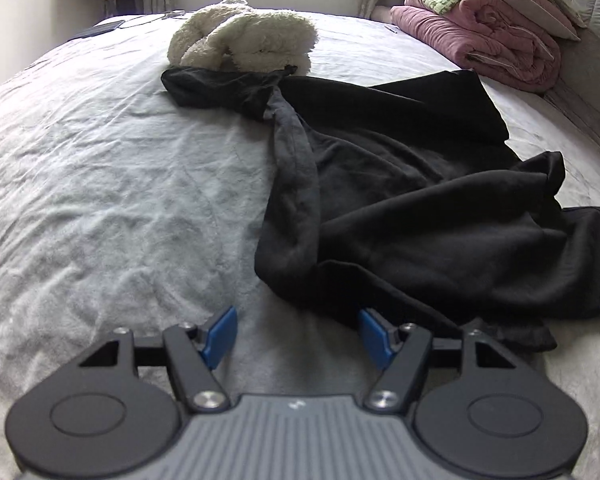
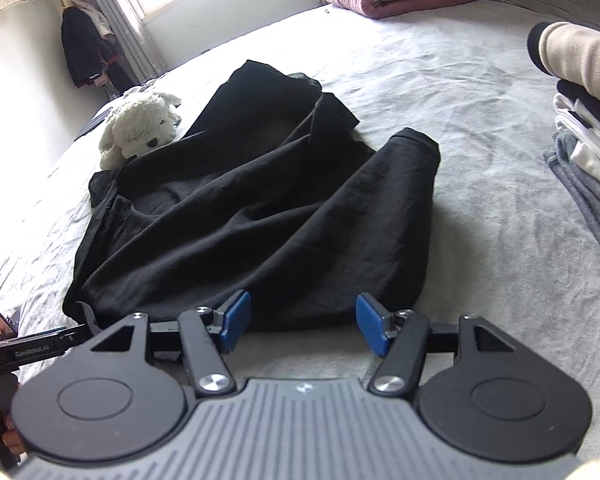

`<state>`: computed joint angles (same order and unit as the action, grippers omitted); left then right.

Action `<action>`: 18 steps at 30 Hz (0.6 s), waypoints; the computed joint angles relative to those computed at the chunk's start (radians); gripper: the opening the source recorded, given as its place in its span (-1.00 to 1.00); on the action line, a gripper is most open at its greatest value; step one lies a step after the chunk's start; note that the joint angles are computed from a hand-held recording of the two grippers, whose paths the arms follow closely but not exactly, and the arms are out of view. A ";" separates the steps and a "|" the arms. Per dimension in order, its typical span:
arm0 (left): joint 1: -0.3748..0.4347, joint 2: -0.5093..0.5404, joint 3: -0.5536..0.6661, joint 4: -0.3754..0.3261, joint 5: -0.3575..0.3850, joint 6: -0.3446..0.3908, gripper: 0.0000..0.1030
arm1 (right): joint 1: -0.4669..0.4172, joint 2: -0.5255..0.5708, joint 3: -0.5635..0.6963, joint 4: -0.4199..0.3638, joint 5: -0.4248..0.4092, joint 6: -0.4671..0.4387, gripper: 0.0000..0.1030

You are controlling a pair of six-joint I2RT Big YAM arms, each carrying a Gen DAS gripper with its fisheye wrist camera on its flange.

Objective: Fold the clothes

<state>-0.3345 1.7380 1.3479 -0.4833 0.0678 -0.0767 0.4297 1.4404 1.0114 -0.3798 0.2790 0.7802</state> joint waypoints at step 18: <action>0.017 0.034 0.047 -0.054 0.312 -0.255 -0.13 | -0.077 0.041 -0.015 0.087 0.103 -0.058 -0.01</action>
